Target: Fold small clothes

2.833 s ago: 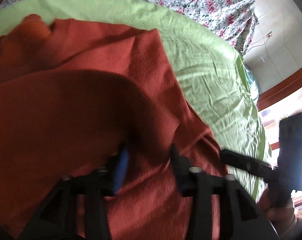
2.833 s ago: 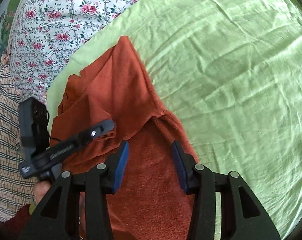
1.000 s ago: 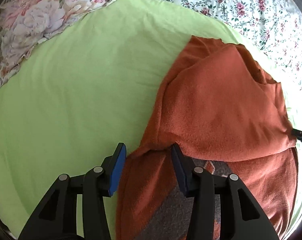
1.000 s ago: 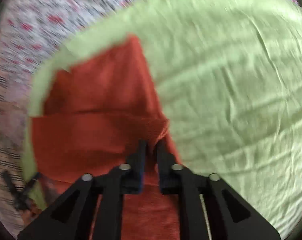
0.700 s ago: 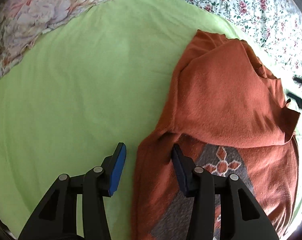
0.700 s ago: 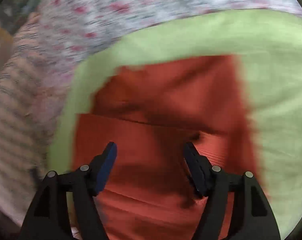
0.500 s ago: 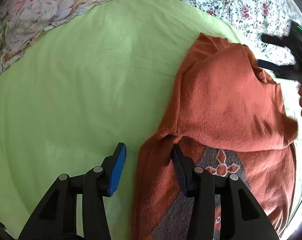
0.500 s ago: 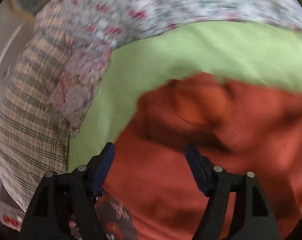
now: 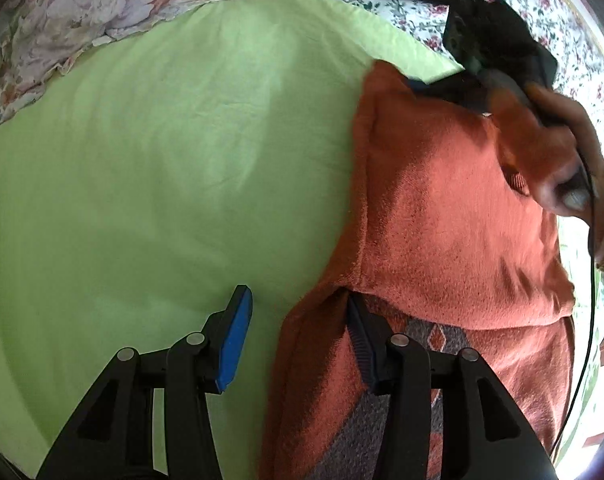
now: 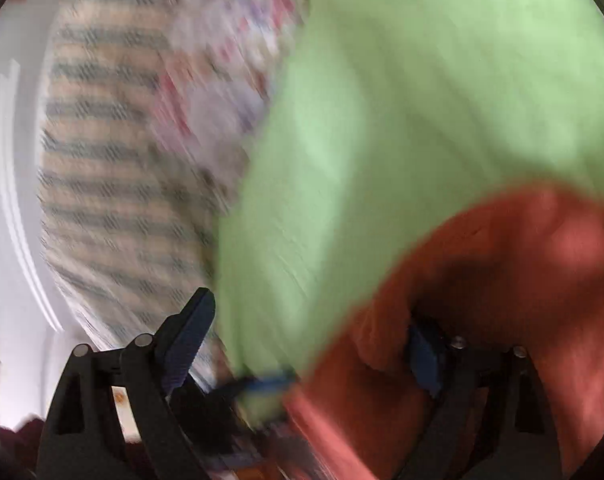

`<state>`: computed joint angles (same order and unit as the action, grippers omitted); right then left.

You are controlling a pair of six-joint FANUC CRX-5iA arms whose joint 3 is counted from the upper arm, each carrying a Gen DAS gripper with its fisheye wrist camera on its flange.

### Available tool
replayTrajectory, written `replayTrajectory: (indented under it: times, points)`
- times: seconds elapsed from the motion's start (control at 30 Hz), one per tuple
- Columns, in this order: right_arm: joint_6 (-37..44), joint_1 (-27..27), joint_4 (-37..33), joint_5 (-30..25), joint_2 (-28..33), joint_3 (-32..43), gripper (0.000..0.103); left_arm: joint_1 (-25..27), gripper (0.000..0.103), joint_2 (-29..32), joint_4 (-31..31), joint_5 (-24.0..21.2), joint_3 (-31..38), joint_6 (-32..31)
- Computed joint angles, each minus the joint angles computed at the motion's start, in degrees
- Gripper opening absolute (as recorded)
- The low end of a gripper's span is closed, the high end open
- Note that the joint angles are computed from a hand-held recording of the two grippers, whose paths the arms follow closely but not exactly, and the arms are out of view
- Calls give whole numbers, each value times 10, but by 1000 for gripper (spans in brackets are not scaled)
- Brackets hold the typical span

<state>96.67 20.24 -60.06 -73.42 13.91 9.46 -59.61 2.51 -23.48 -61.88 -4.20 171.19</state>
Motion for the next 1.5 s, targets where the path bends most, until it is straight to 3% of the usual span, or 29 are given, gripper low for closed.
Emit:
replayTrajectory:
  times: [0.1,0.2,0.43,0.57,0.77,0.9,1.03,1.1,1.17,1.23,1.33,1.37,1.4,1.5]
  points:
    - [-24,-5,-43,91,-6,-23,89,-1,49,-3,-4,-7,2,11]
    - [-67,22,-5,160,-17,-38,89,-6,49,-11,-6,-15,0,19]
    - [-109,44,152,190,-139,-111,89,-13,49,-73,-30,12,-37,80]
    - [-150,33,191,220,-224,-188,89,5,50,-58,-19,20,-17,38]
    - [-349,54,358,268,-409,-351,89,7,54,-9,-15,14,47,-39]
    - [-488,72,466,245,-543,-444,89,8,54,30,-6,25,92,-100]
    - [-686,152,641,184,-686,-531,86,5,51,78,1,1,142,-155]
    - [-773,219,734,132,-732,-560,75,7,50,97,-3,-18,162,-171]
    - [-808,257,780,83,-739,-566,72,4,49,137,-22,-103,214,-184]
    - [-784,251,790,48,-711,-558,69,6,50,168,-40,-174,250,-193]
    - [-735,248,809,23,-649,-548,61,30,51,159,-12,-149,221,-179]
    - [-710,235,795,29,-630,-542,42,32,51,162,-14,-157,223,-173]
    - [-692,230,784,32,-611,-534,17,34,51,162,-15,-163,222,-164]
    - [-672,244,805,44,-596,-531,13,36,52,159,-20,-171,216,-135]
